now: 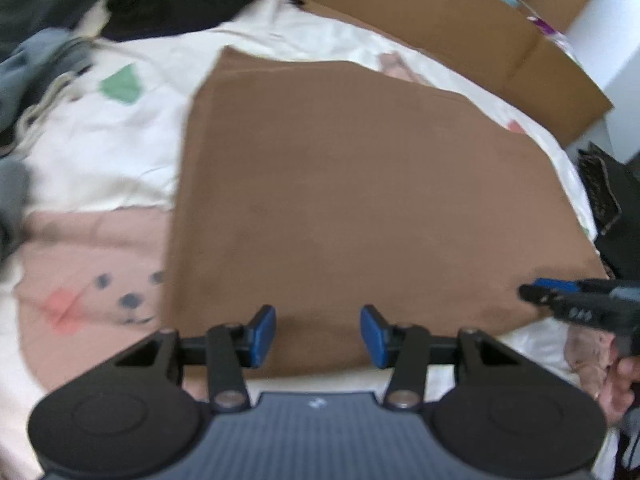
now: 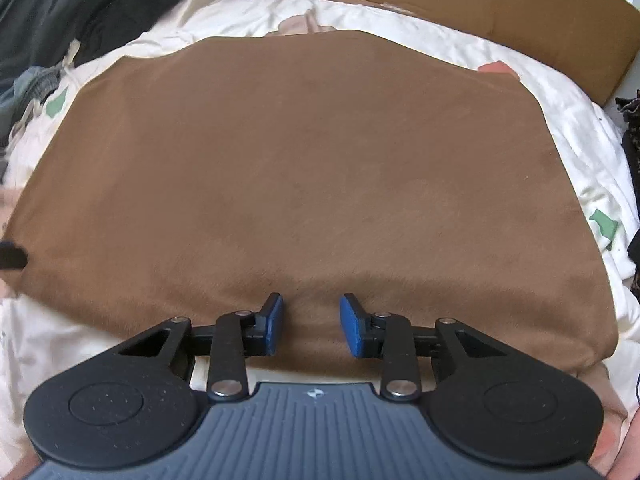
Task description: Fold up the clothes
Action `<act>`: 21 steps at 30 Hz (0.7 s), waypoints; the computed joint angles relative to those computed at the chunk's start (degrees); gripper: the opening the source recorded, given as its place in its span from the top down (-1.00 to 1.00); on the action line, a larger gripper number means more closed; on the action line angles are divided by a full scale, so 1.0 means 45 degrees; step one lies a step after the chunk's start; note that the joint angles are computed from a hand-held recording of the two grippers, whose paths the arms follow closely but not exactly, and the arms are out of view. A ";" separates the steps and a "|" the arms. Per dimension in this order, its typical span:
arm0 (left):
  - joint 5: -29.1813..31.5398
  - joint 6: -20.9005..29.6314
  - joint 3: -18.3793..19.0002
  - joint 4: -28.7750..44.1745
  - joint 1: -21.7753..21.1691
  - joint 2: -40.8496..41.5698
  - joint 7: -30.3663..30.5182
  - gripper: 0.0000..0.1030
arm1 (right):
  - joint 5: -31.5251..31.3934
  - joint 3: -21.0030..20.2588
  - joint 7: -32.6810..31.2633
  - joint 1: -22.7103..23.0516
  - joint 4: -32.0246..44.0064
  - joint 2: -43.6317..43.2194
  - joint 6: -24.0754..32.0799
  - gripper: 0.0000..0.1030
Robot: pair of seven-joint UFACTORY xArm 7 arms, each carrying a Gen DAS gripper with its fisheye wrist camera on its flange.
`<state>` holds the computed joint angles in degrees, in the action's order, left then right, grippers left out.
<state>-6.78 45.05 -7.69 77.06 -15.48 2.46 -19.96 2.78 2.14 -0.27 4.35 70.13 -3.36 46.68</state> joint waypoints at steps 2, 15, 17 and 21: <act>-0.0169 -0.0082 -0.0112 0.0343 -0.0100 0.0371 0.0338 0.03 | 0.0028 0.0039 0.0190 0.0038 -0.0248 -0.0196 -0.0079 0.25; -0.2954 -0.0535 -0.1067 0.2830 -0.0630 0.2891 0.3522 0.43 | 0.1009 -0.0161 0.0755 0.0026 -0.1099 -0.1402 0.0746 0.48; -0.2855 -0.0284 -0.1058 0.2995 -0.0801 0.3074 0.3529 0.43 | 0.1035 -0.0189 0.0794 -0.0024 -0.1073 -0.1458 0.0641 0.48; -0.2207 -0.0151 -0.0844 0.2821 -0.1075 0.3209 0.3232 0.43 | 0.1284 -0.0190 0.0434 0.0045 -0.0827 -0.1170 0.0607 0.48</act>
<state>-16.71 44.37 -11.49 89.76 -20.32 16.90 -5.42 8.56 1.29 1.68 4.55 66.41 -8.62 49.41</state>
